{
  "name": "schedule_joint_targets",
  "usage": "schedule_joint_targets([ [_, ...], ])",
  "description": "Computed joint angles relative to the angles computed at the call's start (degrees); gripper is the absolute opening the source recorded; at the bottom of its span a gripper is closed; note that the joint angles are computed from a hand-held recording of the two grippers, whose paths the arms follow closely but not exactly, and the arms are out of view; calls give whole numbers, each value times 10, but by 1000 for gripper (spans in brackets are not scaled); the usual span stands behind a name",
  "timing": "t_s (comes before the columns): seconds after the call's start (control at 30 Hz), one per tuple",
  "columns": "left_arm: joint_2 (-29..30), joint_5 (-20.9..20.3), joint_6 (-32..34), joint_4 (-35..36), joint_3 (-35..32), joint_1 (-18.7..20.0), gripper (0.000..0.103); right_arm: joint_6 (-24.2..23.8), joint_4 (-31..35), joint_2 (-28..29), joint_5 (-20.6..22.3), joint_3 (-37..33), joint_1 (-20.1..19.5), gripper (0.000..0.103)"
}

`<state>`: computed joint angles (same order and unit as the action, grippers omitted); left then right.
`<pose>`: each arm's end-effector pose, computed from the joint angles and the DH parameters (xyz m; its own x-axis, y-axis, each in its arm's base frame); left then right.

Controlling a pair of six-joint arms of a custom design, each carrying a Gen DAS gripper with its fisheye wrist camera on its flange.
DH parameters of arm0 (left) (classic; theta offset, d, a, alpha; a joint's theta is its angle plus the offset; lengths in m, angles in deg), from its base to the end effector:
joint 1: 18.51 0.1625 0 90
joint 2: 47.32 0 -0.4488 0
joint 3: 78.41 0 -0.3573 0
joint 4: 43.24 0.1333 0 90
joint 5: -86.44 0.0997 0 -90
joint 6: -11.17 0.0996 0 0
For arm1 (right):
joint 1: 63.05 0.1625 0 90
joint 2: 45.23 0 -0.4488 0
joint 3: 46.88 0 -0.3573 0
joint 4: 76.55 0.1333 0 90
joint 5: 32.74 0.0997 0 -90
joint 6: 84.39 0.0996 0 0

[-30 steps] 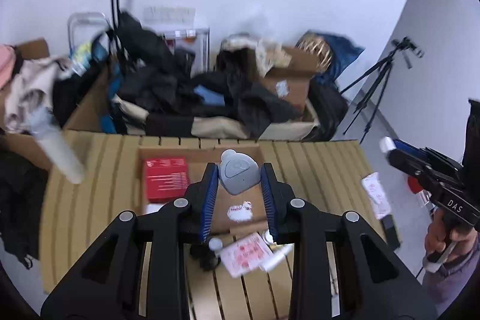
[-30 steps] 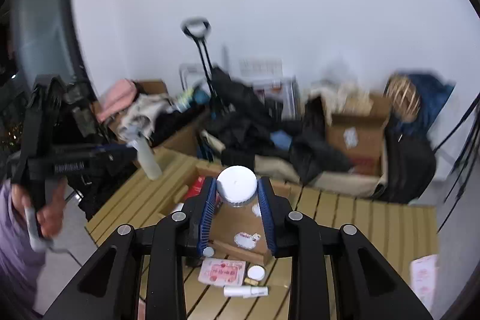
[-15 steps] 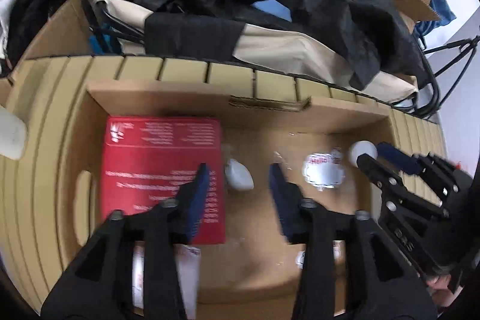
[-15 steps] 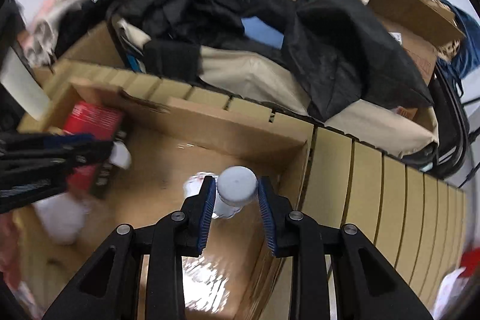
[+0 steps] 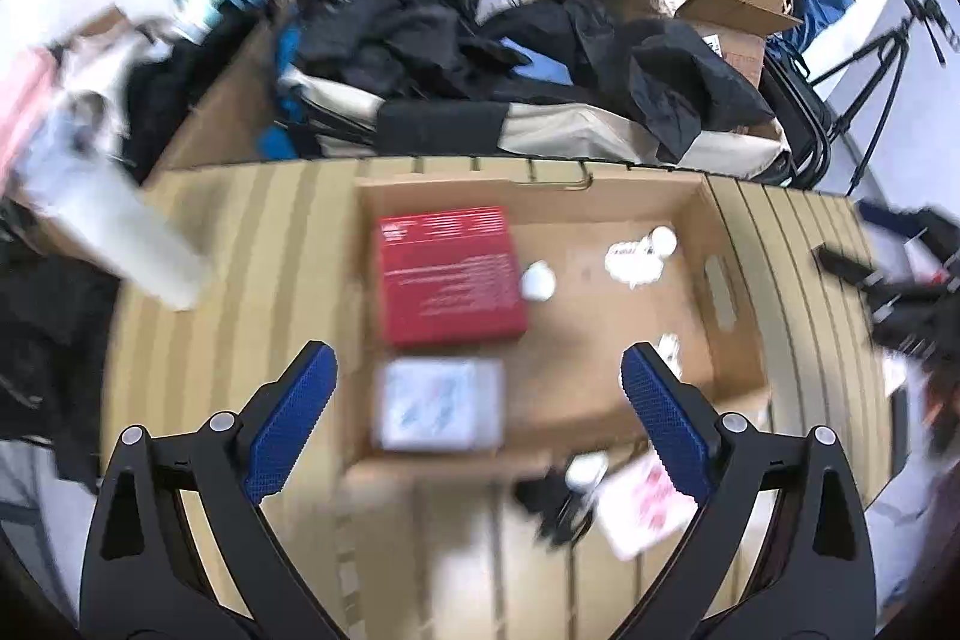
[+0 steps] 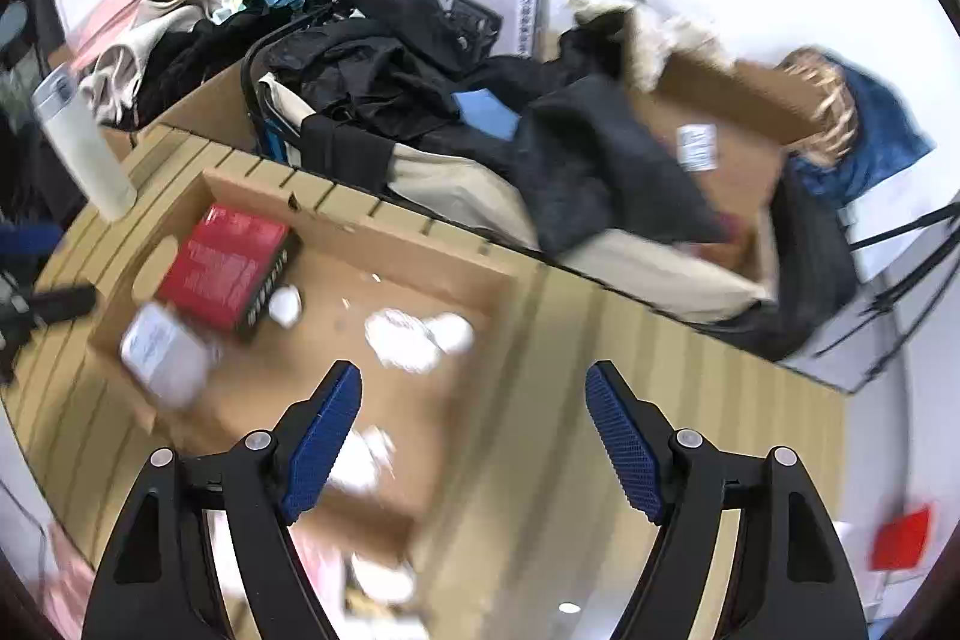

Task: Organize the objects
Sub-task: 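Withdraw both grippers from the tray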

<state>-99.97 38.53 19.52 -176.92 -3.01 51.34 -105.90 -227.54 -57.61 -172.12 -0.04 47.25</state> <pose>-0.0607 -0.7461 0.3477 -0.7242 0.1579 -0.6713 0.4315 0.8631 -0.2625 0.3494 -0.7782 0.0431 -0.5637 -0.2220 0.7956 -0.5558 0.8145 -0.1666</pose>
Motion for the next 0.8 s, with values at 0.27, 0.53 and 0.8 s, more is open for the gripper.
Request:
schedule_joint_targets([
  [0.27, -189, 66, -30, -43, 198, -73, 103, 72, -130, -167, 7, 279, 57, 81],
  [0.53, -371, 105, -75, -124, 432, -148, 103, 58, -414, -227, 52, 524, 117, 81],
  [0.8, -559, 69, -184, -73, 622, -199, 103, 156, -651, -174, 63, 750, 171, 82],
])
